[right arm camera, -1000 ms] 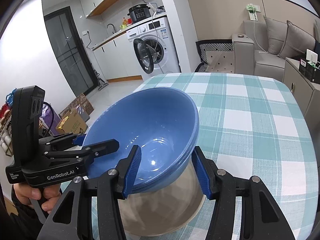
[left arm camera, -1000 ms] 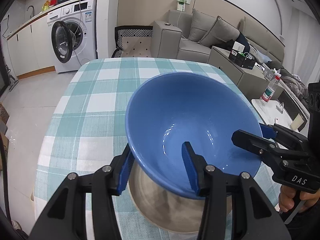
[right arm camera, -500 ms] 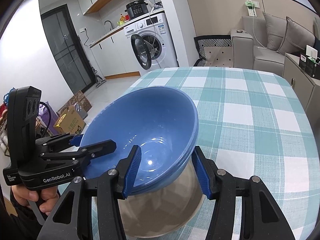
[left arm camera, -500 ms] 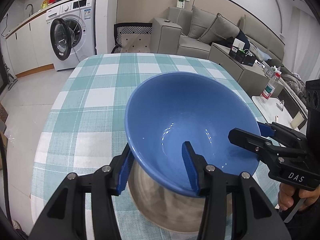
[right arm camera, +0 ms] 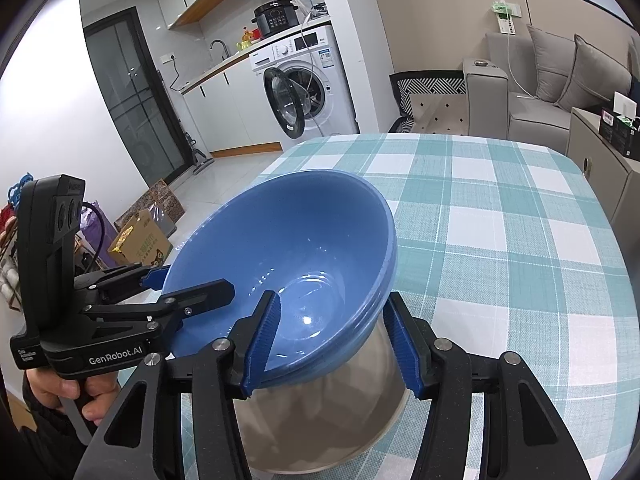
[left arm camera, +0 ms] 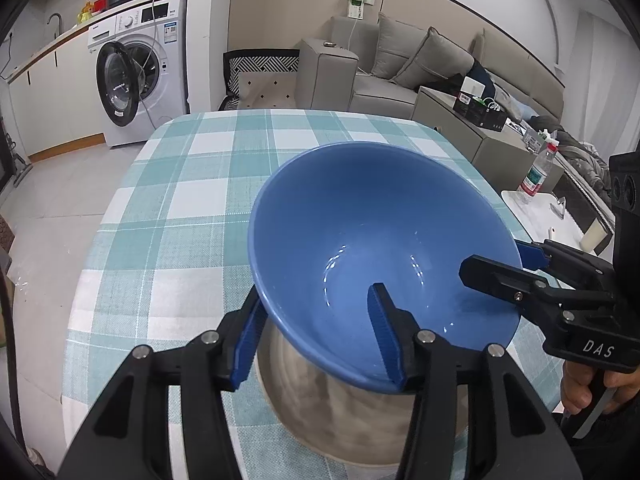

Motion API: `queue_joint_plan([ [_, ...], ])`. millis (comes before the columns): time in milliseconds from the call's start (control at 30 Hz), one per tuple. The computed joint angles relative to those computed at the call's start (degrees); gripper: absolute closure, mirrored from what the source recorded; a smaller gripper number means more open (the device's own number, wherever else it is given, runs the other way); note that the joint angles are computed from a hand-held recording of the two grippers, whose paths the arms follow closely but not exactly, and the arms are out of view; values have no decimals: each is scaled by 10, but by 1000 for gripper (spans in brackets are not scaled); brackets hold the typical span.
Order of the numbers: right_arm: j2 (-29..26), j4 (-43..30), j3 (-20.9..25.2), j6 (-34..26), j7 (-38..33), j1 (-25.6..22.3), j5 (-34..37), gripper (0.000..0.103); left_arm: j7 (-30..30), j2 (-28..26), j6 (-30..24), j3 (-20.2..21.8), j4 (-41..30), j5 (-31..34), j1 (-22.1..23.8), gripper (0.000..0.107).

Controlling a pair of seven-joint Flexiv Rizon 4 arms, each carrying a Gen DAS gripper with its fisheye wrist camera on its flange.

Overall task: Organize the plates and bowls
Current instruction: 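Lower the bowls onto the cream plates and open both grippers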

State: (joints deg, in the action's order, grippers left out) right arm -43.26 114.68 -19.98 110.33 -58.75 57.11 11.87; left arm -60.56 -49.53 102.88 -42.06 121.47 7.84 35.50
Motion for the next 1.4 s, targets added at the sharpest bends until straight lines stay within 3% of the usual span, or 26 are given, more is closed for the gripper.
queue_joint_plan([
  [133,-3,6,-26,4,-5,26,12,39,4,-3,13,-10,6,13,15,43],
  [267,1,10,-29,13,-13,29,20,32,7,-5,21,-22,13,28,36,40],
  [333,3,11,-28,15,-17,28,24,28,6,-9,25,-27,15,34,45,30],
  [500,8,13,-25,20,-33,27,29,16,7,-19,28,-41,18,48,67,27],
  [633,7,16,-34,25,-47,41,39,7,10,-27,44,-52,23,64,81,10],
  [700,6,17,-39,31,-57,47,43,1,8,-29,56,-52,26,75,84,6],
  [1000,-4,37,-82,67,-122,106,95,1,-8,-50,129,-40,28,144,94,4],
  [1200,-9,46,-38,134,-160,84,139,1,-46,-59,208,6,21,192,79,4],
  [1400,-30,47,-11,184,-211,88,189,1,-81,-78,250,42,8,236,67,4],
])
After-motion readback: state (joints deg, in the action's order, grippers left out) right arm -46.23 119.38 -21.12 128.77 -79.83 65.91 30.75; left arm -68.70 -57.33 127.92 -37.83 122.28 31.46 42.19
